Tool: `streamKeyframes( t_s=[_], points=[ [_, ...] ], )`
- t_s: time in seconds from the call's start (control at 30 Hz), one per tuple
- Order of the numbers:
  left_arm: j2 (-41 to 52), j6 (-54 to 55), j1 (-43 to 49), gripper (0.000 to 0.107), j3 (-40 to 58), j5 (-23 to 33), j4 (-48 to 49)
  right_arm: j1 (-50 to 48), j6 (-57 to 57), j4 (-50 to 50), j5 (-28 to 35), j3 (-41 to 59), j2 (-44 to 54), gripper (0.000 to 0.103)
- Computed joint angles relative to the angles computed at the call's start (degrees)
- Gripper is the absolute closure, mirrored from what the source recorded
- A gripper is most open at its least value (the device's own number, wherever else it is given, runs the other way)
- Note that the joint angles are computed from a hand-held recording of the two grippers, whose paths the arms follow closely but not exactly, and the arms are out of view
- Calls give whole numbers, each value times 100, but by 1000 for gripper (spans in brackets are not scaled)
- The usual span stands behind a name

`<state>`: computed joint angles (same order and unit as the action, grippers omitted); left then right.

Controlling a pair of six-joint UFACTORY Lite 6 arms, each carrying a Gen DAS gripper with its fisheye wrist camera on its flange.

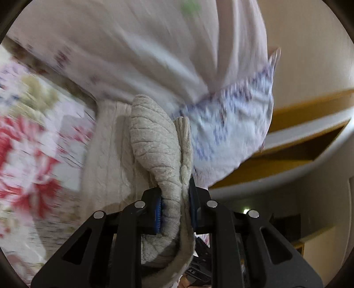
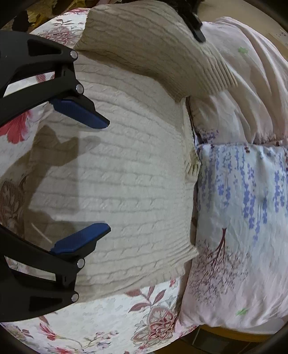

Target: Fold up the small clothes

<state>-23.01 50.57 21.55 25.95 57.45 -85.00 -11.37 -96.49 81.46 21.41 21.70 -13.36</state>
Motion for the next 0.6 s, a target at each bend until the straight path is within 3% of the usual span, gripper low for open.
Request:
streamKeyframes(
  t_s=[0.17,0.3,0.47,0.6],
  points=[
    [783,460,-1914,88,-59,-1315,-814,-975,-9,-572,379,-131,-141,16],
    [870,408,-2712,85,128,-2104,-841,-1786,-52,-911,831,34,-84,16],
    [845,302,-2462,66,278,-1442,-707,-2381,414,-1370,1665,651,206,16],
    [-124,-65,-1716,56,-12,-1038,-97,-2268,1188,-1566,2700,1506,995,20]
  ],
)
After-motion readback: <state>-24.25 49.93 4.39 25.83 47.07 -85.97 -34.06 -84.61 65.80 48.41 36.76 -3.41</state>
